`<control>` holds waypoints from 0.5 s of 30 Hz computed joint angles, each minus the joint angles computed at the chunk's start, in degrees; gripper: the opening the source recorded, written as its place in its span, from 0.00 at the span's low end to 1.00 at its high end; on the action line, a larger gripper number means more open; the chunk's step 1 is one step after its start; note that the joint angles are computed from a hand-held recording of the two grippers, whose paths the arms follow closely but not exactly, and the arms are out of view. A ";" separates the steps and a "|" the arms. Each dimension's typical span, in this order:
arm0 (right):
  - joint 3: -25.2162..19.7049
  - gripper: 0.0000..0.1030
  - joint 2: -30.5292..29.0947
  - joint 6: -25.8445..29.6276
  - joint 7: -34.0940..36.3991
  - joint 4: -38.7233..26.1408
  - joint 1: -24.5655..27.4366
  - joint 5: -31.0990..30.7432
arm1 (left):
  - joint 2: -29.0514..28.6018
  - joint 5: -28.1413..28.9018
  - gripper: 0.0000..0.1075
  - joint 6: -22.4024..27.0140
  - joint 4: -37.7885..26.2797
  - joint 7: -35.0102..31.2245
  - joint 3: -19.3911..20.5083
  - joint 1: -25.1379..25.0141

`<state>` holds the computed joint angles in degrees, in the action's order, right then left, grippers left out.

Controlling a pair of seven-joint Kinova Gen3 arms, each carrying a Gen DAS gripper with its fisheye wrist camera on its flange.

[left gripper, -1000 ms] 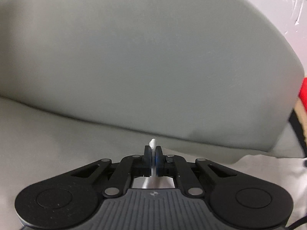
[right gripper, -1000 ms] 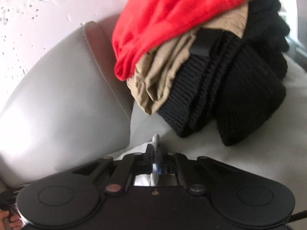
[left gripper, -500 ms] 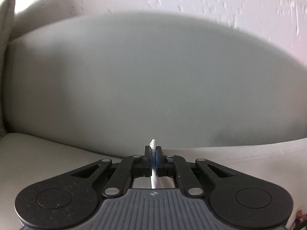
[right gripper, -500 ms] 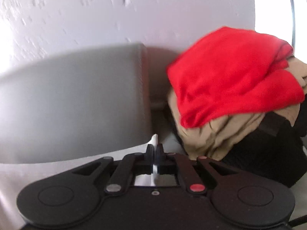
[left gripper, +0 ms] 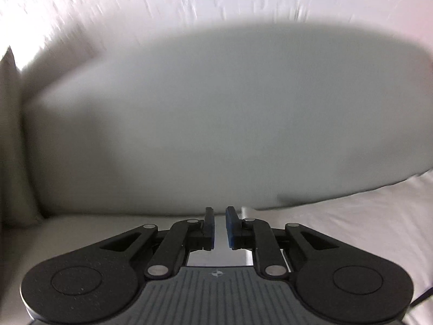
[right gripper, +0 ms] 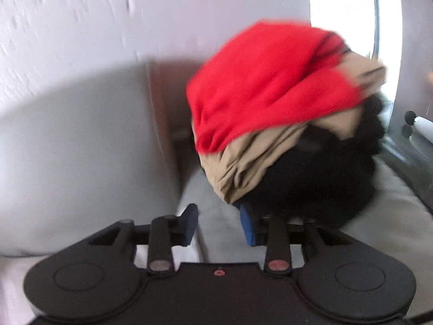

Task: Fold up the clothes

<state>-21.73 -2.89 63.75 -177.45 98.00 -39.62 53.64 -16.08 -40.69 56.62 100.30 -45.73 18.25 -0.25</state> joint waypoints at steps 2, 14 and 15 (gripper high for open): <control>-2.24 0.37 -5.31 2.83 1.23 -0.19 0.18 -2.72 | -5.31 3.59 0.14 4.66 -2.92 -4.66 0.16 2.30; -4.35 0.59 -27.86 11.48 15.81 -3.73 -1.57 -21.97 | -27.87 31.55 0.29 32.62 -11.42 -14.34 6.88 0.80; -4.16 0.59 -28.85 11.91 14.66 -2.42 -2.79 -24.30 | -28.67 33.88 0.28 34.05 -10.68 -12.01 8.02 0.47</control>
<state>-25.90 -31.74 75.67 -162.79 95.58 -42.41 29.34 -44.74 -6.80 90.67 89.61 -57.74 26.28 0.22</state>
